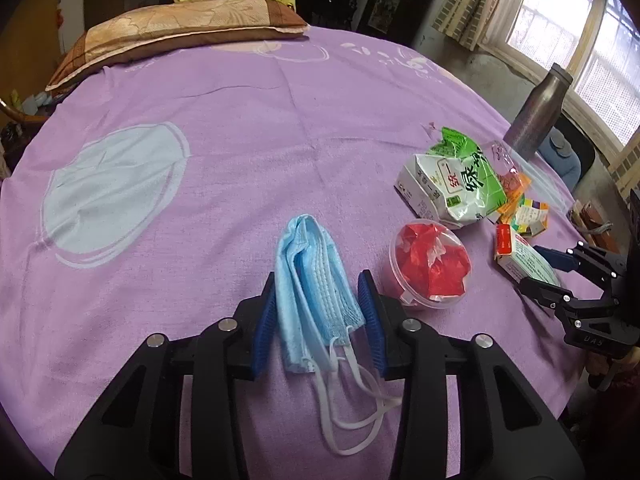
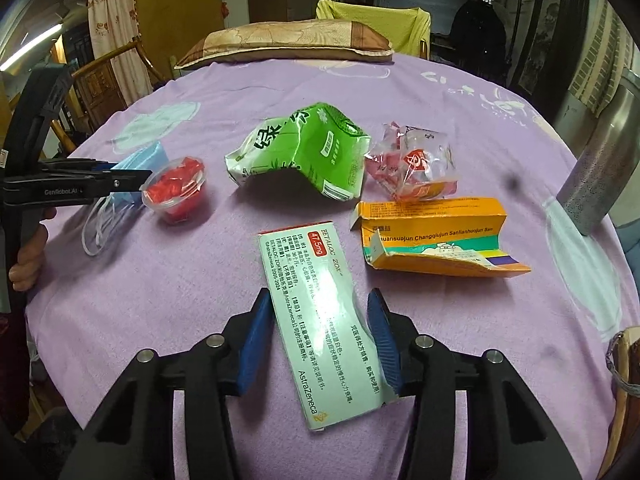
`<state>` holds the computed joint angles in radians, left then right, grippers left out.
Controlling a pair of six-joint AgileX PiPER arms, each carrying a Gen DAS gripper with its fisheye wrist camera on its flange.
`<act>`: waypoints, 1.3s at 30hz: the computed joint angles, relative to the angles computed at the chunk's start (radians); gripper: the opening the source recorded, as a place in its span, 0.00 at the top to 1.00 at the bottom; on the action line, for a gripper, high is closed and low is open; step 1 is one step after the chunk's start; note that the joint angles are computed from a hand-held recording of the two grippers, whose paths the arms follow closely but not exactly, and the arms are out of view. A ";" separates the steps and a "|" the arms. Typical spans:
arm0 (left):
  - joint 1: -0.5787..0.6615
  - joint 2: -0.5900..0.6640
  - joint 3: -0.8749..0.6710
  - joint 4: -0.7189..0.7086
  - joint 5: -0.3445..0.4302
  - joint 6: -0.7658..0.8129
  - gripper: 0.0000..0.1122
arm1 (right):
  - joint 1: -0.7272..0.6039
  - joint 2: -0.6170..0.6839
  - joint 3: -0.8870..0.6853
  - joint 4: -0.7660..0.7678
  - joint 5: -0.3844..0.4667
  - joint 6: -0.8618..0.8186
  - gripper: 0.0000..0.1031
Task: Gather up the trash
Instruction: 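Grasp the blue mask with the left tool while the right tool grasps the white medicine box, then carry the mask and medicine box over the red wastebasket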
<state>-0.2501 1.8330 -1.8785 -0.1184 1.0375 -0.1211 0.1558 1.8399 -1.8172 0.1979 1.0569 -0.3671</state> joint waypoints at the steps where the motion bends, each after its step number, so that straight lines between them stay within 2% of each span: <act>1: 0.001 -0.006 0.006 0.002 -0.008 -0.004 0.68 | 0.000 -0.003 0.005 0.000 -0.006 0.002 0.57; 7: 0.016 -0.053 0.065 -0.024 -0.041 -0.008 0.73 | -0.019 -0.034 0.047 0.034 -0.050 -0.003 0.58; 14: -0.003 -0.146 0.140 0.004 -0.066 -0.042 0.73 | -0.077 -0.108 0.137 0.123 -0.110 -0.030 0.58; 25: -0.179 -0.203 0.063 0.112 -0.055 -0.133 0.73 | -0.239 -0.357 0.328 0.272 -0.153 -0.129 0.58; 30: -0.302 -0.166 -0.024 0.161 -0.035 -0.169 0.73 | -0.374 -0.483 0.414 0.349 -0.133 -0.210 0.58; 33: -0.370 -0.129 -0.081 0.173 -0.024 -0.182 0.73 | -0.499 -0.561 0.472 0.420 -0.099 -0.286 0.58; 39: -0.527 0.011 -0.279 0.185 0.025 -0.185 0.73 | -0.848 -0.672 0.560 0.573 0.039 -0.479 0.58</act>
<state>-0.7770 1.8443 -2.1573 0.0661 1.0626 -0.3058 -0.6917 1.1683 -1.2575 0.7707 1.0959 -0.8465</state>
